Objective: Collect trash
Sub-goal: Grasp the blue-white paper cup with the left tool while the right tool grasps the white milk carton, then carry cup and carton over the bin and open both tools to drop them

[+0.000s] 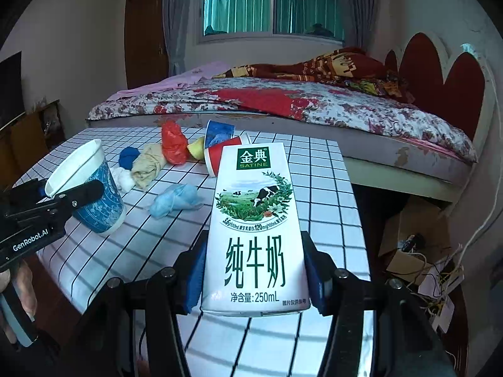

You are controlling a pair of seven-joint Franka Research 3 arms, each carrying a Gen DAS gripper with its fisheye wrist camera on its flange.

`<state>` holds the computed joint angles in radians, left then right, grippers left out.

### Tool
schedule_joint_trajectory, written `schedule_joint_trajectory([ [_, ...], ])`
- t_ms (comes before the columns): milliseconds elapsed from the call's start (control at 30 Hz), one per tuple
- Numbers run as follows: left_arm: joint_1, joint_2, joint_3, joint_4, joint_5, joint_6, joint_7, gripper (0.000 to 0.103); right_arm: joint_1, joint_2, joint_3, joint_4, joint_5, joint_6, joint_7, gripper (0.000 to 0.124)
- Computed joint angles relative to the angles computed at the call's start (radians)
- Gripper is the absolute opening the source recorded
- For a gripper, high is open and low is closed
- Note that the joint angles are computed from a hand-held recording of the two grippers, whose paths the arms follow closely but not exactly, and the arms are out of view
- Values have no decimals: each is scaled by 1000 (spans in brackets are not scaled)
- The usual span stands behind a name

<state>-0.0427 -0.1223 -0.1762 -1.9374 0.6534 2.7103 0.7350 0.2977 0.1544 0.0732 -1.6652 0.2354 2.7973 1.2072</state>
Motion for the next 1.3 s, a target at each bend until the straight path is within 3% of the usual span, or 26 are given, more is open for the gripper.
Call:
schedule_joint_trajectory([
  [133, -14, -41, -20, -33, 18, -13, -10, 51, -12, -101, 8, -140, 66, 64, -45, 56],
  [667, -70, -123, -83, -118, -15, 21, -18, 51, -45, -361, -38, -450, 134, 91, -30, 56],
  [1133, -170, -15, -103, -54, -81, 68, 79, 51, -106, -461, -92, -588, 149, 99, -39, 56],
  [1300, -218, 23, -108, -36, -129, 78, 139, 51, -169, -491, -96, -636, 110, 78, -8, 56],
])
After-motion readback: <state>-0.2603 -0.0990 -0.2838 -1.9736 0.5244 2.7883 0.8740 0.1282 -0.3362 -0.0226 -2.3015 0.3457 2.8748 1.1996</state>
